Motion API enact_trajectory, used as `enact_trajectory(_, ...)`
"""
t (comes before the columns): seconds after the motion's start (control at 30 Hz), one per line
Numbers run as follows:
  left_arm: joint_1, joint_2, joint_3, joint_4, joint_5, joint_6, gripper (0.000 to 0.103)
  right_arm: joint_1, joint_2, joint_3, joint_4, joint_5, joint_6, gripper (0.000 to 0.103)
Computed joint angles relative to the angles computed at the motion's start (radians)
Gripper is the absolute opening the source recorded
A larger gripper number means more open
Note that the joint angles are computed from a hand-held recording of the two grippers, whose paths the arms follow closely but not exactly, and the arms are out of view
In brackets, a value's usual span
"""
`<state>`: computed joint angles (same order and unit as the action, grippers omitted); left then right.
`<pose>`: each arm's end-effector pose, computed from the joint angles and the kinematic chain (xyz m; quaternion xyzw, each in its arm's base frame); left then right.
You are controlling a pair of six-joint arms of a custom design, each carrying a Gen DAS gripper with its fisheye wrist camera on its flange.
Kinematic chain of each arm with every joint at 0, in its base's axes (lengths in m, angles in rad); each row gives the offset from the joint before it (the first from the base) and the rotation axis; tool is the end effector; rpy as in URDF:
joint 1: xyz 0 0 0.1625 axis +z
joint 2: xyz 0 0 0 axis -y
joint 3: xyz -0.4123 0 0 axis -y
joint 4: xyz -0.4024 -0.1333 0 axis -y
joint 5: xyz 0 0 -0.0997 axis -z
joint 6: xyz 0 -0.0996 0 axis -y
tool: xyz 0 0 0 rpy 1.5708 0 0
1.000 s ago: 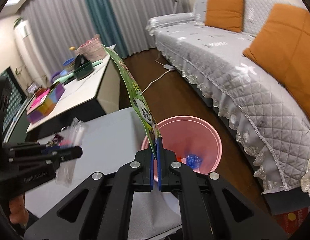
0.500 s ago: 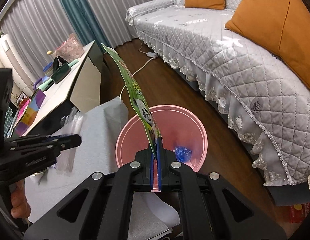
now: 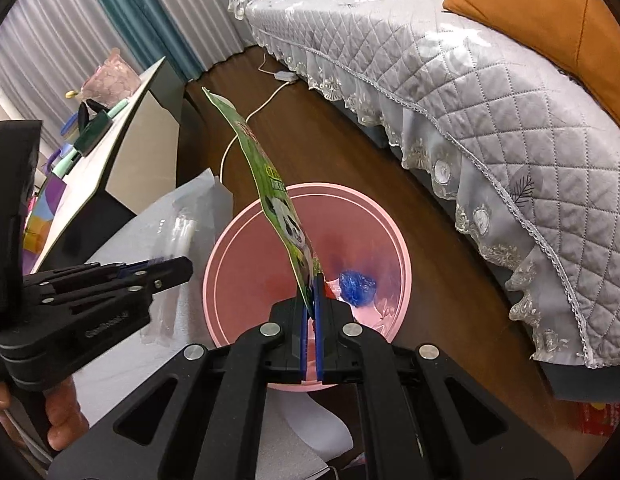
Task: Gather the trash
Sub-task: 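Open both grippers to drop the packet and straws into the wastebasket, then move both tools back over the table toward the remaining items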
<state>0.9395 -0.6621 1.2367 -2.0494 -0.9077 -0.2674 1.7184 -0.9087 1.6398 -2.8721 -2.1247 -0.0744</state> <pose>-0.2883 -0.7241 0.1096 0.1863 0.9260 -0.1004 0.3126 0.1804 -0.6634 0.2015 0.0258 -0.9259 0.2800 0.2523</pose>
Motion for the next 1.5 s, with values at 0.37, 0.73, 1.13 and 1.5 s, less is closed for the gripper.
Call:
enact_trajectory(0.37, 0.026, 0.049, -0.044, 0.062, 0.074, -0.078, 0.087, -0.031, 0.037, -0.059, 0.093, -0.048, 0.102, 0.052)
enact_trajectory(0.73, 0.028, 0.003, 0.002, 0.107, 0.119, -0.109, 0.087, -0.023, 0.025, -0.047, 0.053, 0.006, 0.114, 0.084)
enact_trajectory(1.13, 0.004, -0.205, 0.207, 0.046, 0.162, -0.171, 0.087, 0.077, 0.038, 0.003, -0.188, -0.054, 0.057, 0.096)
enact_trajectory(1.5, -0.073, -0.553, 0.53, 0.066, 0.242, -0.348, 0.087, 0.249, 0.099, 0.092, -0.409, -0.039, -0.244, 0.097)
